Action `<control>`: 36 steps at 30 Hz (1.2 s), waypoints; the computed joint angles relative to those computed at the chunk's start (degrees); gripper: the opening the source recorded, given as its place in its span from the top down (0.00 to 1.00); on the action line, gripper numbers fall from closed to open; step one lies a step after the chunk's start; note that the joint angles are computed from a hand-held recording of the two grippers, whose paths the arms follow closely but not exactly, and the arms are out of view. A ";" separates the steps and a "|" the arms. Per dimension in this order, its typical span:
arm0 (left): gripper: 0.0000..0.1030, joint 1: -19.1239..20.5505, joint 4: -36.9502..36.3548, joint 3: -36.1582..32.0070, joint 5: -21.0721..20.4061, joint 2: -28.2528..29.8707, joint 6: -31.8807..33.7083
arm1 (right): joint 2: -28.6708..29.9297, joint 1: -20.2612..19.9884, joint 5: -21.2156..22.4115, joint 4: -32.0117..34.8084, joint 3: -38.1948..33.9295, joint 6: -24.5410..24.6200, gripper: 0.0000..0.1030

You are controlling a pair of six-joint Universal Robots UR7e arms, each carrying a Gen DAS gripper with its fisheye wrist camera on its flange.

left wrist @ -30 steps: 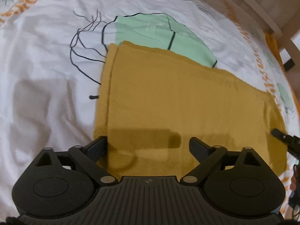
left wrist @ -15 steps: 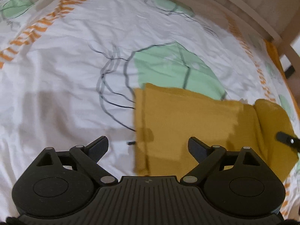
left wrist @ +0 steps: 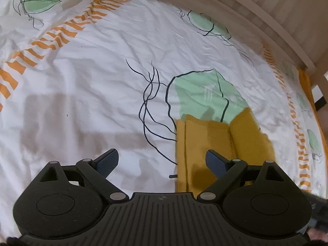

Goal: Fold small clothes
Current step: 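Open the right gripper and release the folded edge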

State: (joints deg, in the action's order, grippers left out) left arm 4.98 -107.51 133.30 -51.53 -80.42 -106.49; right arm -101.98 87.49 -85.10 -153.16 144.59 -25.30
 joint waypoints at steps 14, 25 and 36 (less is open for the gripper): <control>0.10 0.50 -4.75 2.12 -0.13 -2.06 0.65 | 10.49 8.46 -10.57 -17.30 4.52 0.30 0.75; 0.10 0.83 -4.60 2.04 -0.59 -1.83 0.84 | 9.42 7.71 -3.22 -15.59 5.69 -2.78 0.64; 0.10 1.18 -4.71 2.05 -1.12 -1.67 1.33 | 1.35 8.03 -5.85 -16.25 8.16 -12.27 0.41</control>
